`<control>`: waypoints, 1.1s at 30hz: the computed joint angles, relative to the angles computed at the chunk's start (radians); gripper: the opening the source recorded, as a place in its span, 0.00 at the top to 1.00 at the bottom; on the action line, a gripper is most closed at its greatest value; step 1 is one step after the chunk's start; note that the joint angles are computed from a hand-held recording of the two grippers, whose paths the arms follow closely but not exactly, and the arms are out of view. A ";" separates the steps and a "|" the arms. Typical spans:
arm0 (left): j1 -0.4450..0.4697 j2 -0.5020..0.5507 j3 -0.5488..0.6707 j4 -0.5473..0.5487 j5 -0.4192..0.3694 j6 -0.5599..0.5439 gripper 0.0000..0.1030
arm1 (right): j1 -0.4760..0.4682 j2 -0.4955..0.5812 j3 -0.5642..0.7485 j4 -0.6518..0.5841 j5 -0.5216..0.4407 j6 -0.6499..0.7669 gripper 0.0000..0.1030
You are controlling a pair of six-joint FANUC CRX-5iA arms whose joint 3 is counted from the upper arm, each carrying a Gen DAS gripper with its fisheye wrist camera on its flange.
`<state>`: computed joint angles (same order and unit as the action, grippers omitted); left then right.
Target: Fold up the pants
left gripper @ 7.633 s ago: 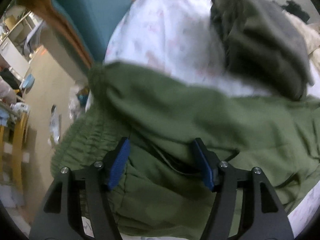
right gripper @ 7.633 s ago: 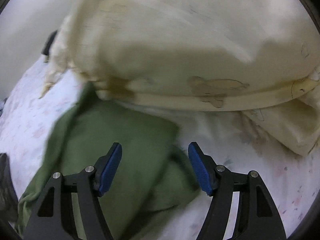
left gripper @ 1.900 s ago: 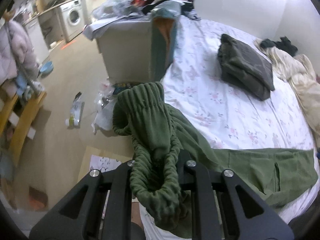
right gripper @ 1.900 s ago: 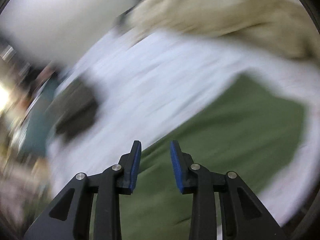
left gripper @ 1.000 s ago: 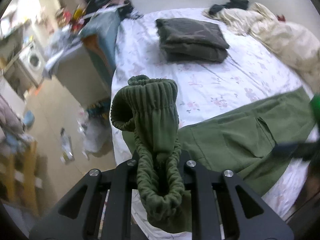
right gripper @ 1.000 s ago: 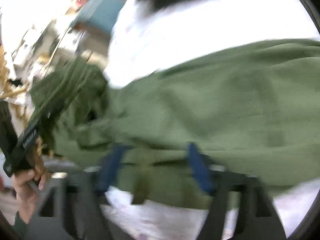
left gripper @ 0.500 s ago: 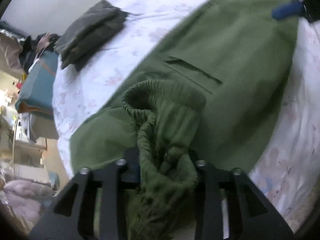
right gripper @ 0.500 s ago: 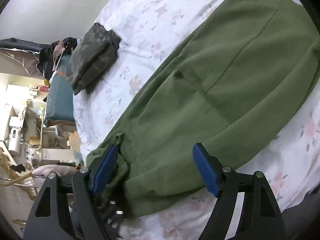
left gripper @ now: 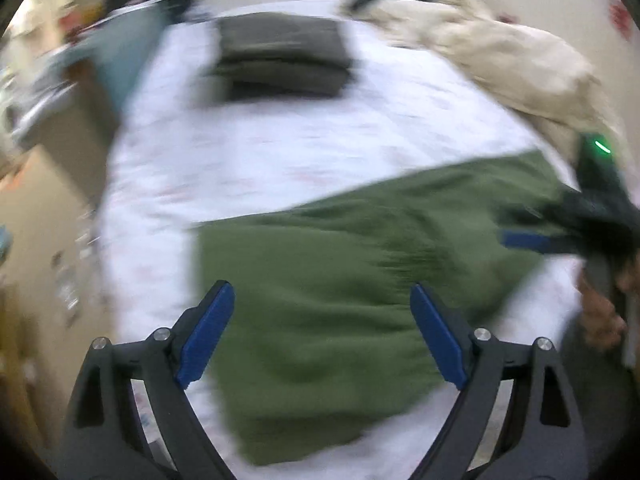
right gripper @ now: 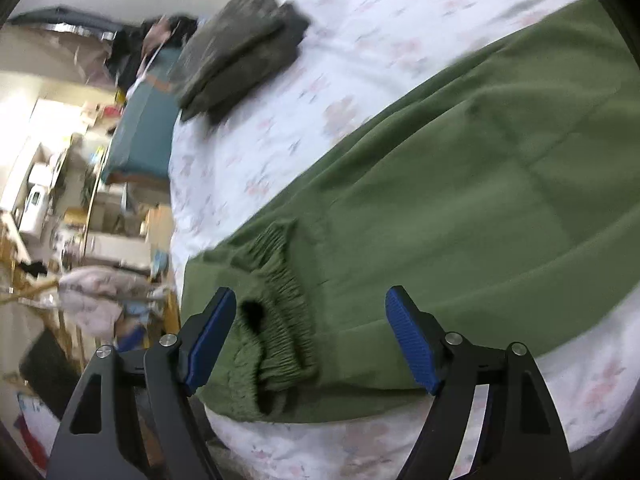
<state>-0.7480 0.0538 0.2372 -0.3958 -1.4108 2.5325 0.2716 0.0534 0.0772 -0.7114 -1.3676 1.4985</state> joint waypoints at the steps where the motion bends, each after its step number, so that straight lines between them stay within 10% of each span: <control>1: 0.007 -0.004 -0.010 -0.005 -0.032 0.019 0.15 | 0.020 0.009 0.003 -0.004 -0.004 0.004 0.23; 12: 0.122 0.010 -0.160 0.220 0.010 -0.045 0.15 | 0.222 0.053 -0.028 0.100 -0.037 0.091 0.40; 16: 0.144 -0.003 -0.183 0.256 0.037 -0.018 0.15 | 0.201 0.026 -0.024 0.064 -0.023 0.130 0.83; 23: 0.149 0.012 -0.186 0.282 0.053 -0.056 0.15 | 0.238 -0.031 -0.058 0.125 0.103 0.159 0.83; 27: 0.141 0.022 -0.173 0.277 0.043 -0.062 0.15 | 0.316 0.000 -0.101 0.293 0.104 0.026 0.42; 33: 0.049 -0.006 -0.095 0.078 0.046 0.015 0.15 | 0.255 -0.028 -0.082 0.230 0.126 0.041 0.42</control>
